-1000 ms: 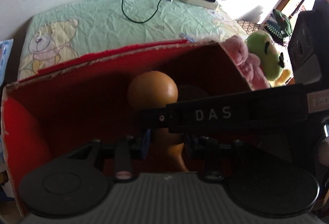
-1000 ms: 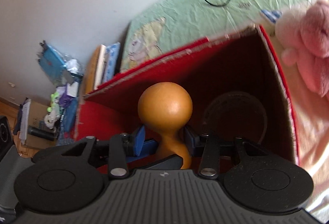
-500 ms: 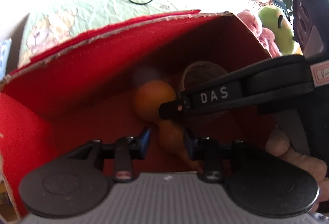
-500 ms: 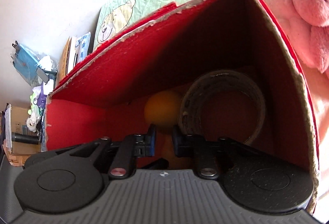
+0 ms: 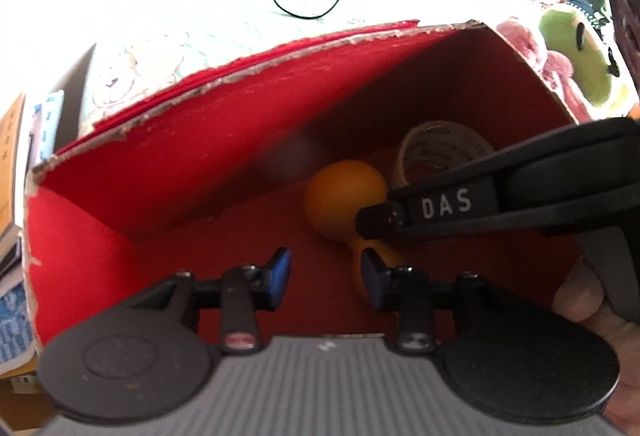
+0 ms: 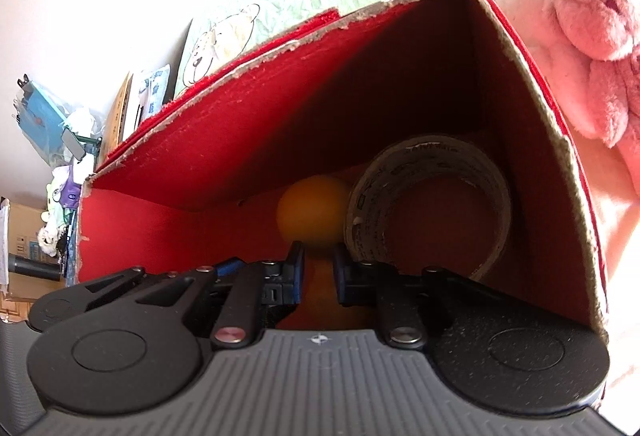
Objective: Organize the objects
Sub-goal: 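Lower the gourd into the box beside the tape roll and open the right gripper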
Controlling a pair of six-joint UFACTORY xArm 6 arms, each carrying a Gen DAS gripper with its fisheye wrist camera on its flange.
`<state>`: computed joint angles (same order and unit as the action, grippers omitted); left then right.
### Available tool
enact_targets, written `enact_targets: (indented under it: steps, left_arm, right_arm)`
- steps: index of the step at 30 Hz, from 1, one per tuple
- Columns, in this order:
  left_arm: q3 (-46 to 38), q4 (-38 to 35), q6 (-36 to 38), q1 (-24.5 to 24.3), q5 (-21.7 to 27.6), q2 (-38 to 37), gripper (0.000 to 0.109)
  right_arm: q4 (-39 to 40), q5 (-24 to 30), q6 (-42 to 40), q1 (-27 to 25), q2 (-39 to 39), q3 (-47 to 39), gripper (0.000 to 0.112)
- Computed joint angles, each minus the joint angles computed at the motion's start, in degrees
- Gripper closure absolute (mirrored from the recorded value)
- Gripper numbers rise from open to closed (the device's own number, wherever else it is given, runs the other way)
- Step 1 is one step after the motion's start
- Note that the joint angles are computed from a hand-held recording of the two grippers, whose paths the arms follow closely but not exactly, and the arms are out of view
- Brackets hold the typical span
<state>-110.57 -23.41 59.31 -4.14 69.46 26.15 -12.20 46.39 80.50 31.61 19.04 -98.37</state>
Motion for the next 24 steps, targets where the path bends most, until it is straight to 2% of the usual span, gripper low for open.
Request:
enact_targets:
  steps: [8, 14, 23, 24]
  left_arm:
    - [5.1, 1.9, -0.4, -1.2, -6.2, -2.8, 0.065]
    - [6.6, 2.4, -0.7, -1.4, -8.7, -3.5, 0.064]
    - [8.5, 2.8, -1.3, -1.9, -10.7, -4.5, 0.064]
    - [8.2, 2.9, -1.6, -1.9, -10.7, -4.4, 0.064]
  right_arm:
    - [-0.9, -0.4, 0.4, 0.0, -0.4, 0.8, 0.096]
    - [-1.4, -1.6, 0.6, -0.1, -0.8, 1.7, 0.094]
    - [-3.3, 0.3, 1.3, 0.4, -0.6, 0.9, 0.094]
    - [-3.4, 0.8, 1.5, 0.4, 1.2, -1.5, 0.094]
